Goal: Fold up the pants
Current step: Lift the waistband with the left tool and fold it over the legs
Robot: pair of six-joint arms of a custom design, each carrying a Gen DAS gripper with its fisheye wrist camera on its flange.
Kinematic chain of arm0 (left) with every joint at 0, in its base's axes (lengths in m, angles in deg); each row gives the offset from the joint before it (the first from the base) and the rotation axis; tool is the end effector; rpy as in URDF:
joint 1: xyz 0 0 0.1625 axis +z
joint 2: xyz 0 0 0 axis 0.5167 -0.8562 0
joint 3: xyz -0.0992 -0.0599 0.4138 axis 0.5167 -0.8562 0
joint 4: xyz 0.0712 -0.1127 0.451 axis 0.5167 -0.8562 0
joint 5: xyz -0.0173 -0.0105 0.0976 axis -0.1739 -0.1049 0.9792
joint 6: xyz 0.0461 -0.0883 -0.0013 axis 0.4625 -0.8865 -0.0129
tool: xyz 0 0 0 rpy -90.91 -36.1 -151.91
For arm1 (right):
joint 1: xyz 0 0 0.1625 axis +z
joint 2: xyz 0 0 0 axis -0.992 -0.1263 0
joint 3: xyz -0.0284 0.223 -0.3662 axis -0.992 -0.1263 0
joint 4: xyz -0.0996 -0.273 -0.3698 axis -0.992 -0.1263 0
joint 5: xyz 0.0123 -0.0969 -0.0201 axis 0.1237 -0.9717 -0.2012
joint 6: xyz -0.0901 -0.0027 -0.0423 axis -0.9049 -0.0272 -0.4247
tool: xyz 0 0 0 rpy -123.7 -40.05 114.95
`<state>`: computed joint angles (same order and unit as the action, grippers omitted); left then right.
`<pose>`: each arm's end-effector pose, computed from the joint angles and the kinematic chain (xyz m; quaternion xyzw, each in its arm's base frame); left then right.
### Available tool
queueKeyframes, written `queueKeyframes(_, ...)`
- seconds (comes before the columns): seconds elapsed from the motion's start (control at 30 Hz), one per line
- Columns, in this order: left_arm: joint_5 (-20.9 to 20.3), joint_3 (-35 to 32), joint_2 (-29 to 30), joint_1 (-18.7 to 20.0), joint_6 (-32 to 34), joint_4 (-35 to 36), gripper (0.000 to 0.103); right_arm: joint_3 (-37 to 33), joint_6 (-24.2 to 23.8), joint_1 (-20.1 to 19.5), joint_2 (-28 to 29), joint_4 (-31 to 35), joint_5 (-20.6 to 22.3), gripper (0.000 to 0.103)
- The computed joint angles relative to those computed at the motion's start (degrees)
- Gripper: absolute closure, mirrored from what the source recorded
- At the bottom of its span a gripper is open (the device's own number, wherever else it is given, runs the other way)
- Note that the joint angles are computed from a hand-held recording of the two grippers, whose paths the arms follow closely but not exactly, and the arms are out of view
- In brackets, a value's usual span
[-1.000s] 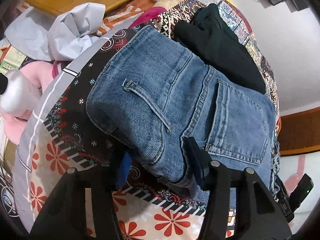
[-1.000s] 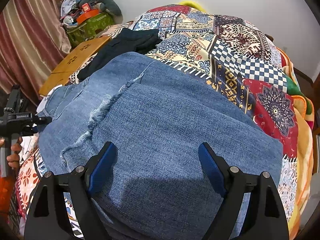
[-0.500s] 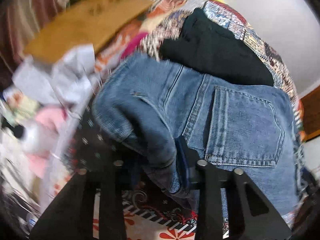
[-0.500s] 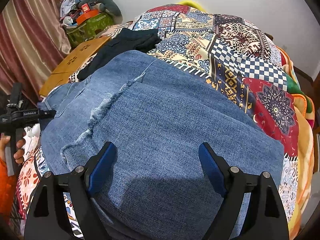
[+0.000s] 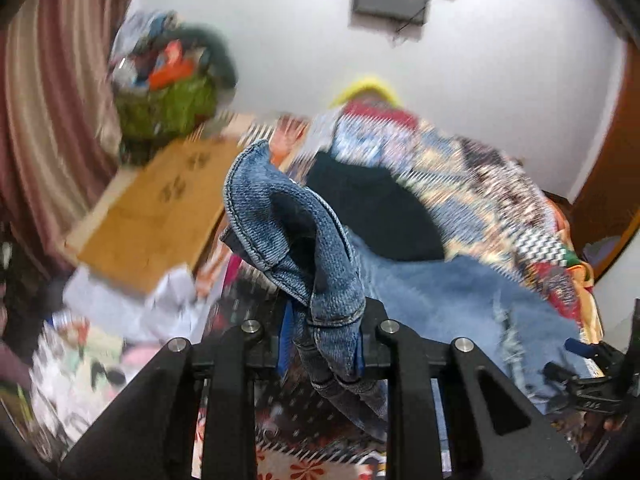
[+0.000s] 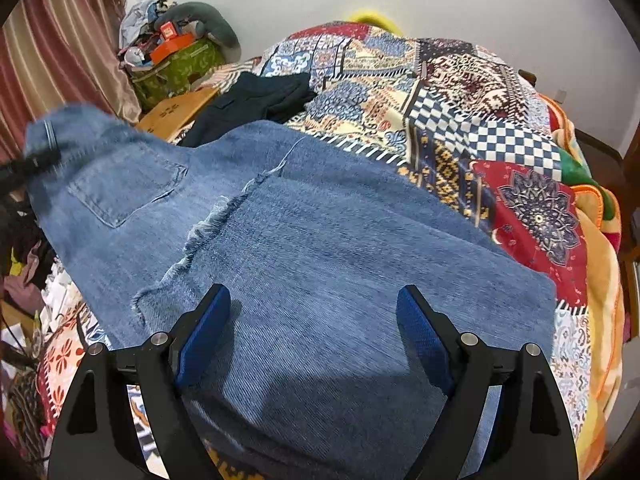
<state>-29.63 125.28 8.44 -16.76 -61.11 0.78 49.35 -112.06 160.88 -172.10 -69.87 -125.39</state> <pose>-0.4435 -0.3371 0.1319 -0.0076 0.8077 -0.4353 0.3976 0.0299 -0.4248 0.4904 0.3378 -0.9140 0.1297 0.1836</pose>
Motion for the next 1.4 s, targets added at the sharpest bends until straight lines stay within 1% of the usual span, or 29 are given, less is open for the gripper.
queueKeyframes(0.07,2.24,-2.98,1.83,-0.49,2.9,0.62,0.08,-0.52,-1.1,-1.07,-0.23,-0.28,0.41,0.02)
queueKeyframes(0.17,5.06,-7.57,5.65,-0.66,9.0,-0.45,0.08,-1.62,-2.48,-3.3,-0.17,-1.63,0.22,0.02)
queueKeyframes(0.27,7.46,-11.65,9.87,-0.8,16.7,-3.8,0.08,-3.79,-2.03,-6.68,0.13,-2.21,0.99,0.02)
queueKeyframes(0.37,9.01,-14.9,14.03,-0.59,26.01,-10.02,0.081,-6.43,-1.06,-10.34,0.62,-1.41,2.1,0.02)
queueKeyframes(0.47,8.77,-17.72,18.1,0.11,36.12,-18.57,0.081,-7.96,-0.98,-13.27,1.32,-1.75,0.72,0.02)
queueKeyframes(0.53,7.85,-19.66,20.94,0.66,42.94,-25.48,0.082,-9.13,-0.19,-14.38,2.43,1.35,-1.84,0.02)
queueKeyframes(0.57,7.5,-20.76,22.35,0.79,45.18,-27.6,0.082,-9.31,-0.31,-15.57,2.46,2.88,-0.87,0.02)
queueKeyframes(0.63,6.57,-23.08,25.44,1.06,50.98,-32.47,0.082,-8.89,-0.51,-17.16,1.92,3.18,1.72,0.02)
queueKeyframes(0.7,5.36,-25.26,28.44,1.17,57.24,-37.4,0.082,-9.27,0.09,-17.48,2.14,4.04,2.58,0.02)
queueKeyframes(0.77,3.56,-27.87,31.71,1.14,62.76,-41.53,0.082,-9.55,0.63,-17.84,2.46,4.8,3.51,0.02)
queueKeyframes(0.83,0.18,-29.95,34.49,1.33,67.78,-45.95,0.082,-9.44,0.56,-17.99,2.44,4.89,4.19,0.02)
queueKeyframes(0.93,-4.53,-33.49,38.73,1.87,71.8,-48.04,0.082,-9.83,0.61,-18.61,2.64,5.62,5.22,0.02)
queueKeyframes(1.0,-8.79,-35.65,41.0,2.66,71.88,-46.79,0.082,-9.97,0.5,-19.04,2.55,5.92,5.78,0.02)
queueKeyframes(1.03,-12.44,-37.27,42.36,3.54,71.37,-45.08,0.082,-9.99,0.22,-19.35,2.35,6.12,6.09,0.02)
queueKeyframes(1.13,-20.1,-38.96,44.38,5.52,70.68,-43.23,0.082,-10.22,-0.68,-20.26,1.87,6.89,6.93,0.02)
queueKeyframes(1.17,-22.05,-39.37,44.86,5.98,71.18,-42.63,0.082,-10.35,-1.03,-20.63,1.68,7.2,7.21,0.02)
queueKeyframes(1.23,-24.09,-40.1,45.85,6.48,72.12,-42.26,0.077,-10.34,-1.52,-21.14,1.4,7.39,7.69,0.02)
queueKeyframes(1.3,-25.55,-40.38,46.13,6.8,72.31,-42.36,0.076,-10.22,-1.77,-21.46,1.24,7.36,8.02,0.02)
queueKeyframes(1.33,-25.94,-40.52,46.15,6.91,72.22,-42.03,0.072,-10.25,-1.8,-21.54,1.26,7.42,8.08,0.02)
queueKeyframes(1.37,-26.49,-39.78,45.77,7.1,72.22,-42.59,0.066,-10.23,-1.73,-21.5,1.27,7.39,8.03,0.02)
queueKeyframes(1.4,-28.36,-38.85,45.07,7.44,72.29,-44.28,0.047,-10.17,-1.66,-21.41,1.28,7.28,7.92,0.02)
